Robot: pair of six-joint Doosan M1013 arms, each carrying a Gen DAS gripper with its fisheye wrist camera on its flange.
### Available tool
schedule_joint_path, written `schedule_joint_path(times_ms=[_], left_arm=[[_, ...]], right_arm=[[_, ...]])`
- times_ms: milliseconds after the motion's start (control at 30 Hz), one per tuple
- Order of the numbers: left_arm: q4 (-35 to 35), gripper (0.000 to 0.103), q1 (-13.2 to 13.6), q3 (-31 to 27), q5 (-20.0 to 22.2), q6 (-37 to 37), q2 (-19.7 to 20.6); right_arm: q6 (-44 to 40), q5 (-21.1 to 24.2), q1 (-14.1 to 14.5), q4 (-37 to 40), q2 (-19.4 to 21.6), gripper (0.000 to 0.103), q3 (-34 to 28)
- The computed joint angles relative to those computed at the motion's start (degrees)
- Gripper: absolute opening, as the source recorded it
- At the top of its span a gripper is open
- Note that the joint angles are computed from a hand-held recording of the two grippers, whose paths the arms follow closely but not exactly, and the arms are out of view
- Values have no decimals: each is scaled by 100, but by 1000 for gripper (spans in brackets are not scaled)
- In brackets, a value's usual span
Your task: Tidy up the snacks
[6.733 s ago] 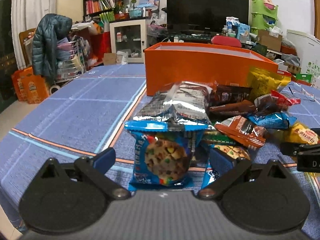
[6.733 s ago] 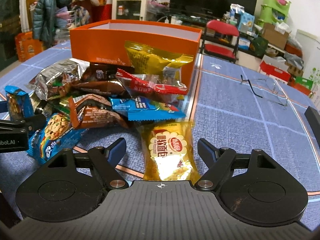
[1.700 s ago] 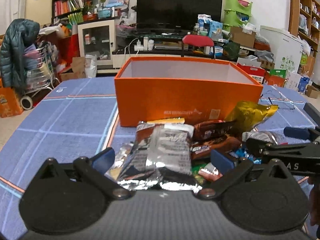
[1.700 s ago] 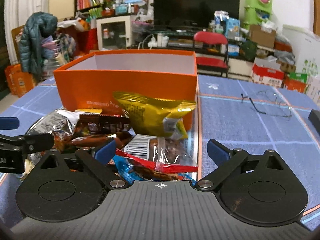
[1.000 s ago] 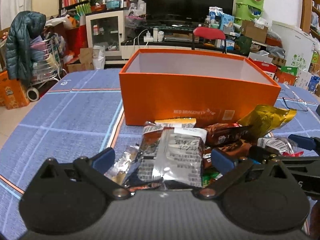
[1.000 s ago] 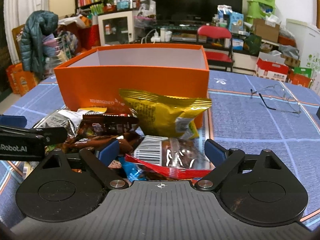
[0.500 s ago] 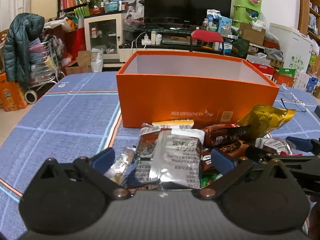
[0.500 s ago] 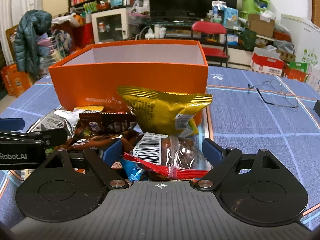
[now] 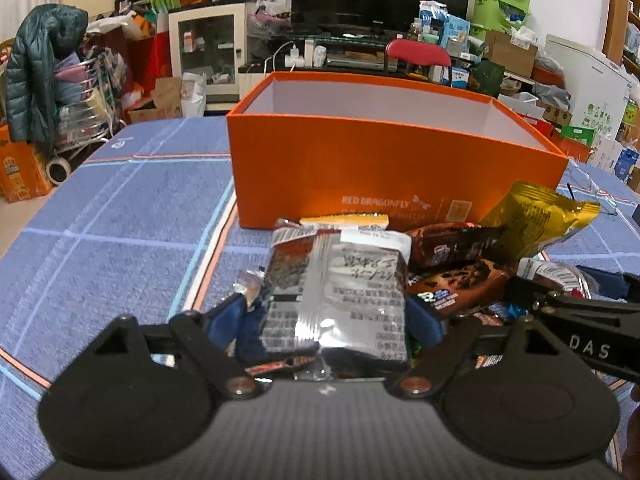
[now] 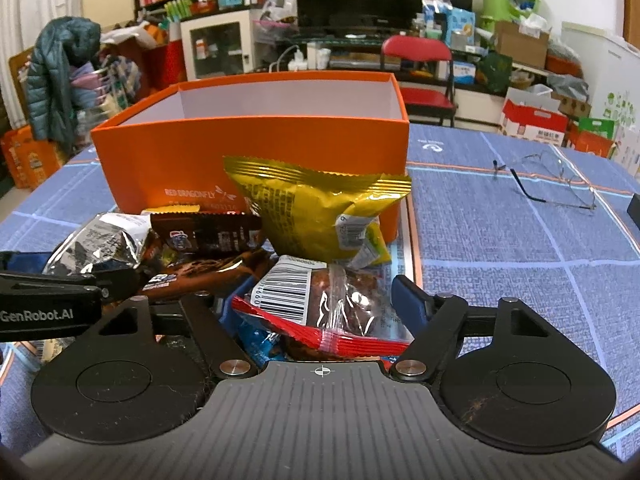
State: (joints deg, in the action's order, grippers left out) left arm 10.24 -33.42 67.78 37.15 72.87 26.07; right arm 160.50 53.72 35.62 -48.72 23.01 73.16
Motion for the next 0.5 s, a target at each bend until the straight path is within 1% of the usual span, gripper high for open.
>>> schedule_joint_path(times_ms=[167,200,233,300,500], left_arm=[[-303,75,53,-13,38,38,-10],[-302,71,55,-10,33,-1,-18],[-229,69,49,-3,26,-91,-31],[-132,68,44,3,-19,-181,-49],[17,68,35,92,-164,-196,-143]], right_arm=[[-8,-29,-21,110,-26,60,3],[13,-30,-25,138,-35,58,1],[35,-41,-25,146,-45,57,-1],[4,-47,-6,77,-60,55,-4],[-134,-21,59,-233,-107,53,36]])
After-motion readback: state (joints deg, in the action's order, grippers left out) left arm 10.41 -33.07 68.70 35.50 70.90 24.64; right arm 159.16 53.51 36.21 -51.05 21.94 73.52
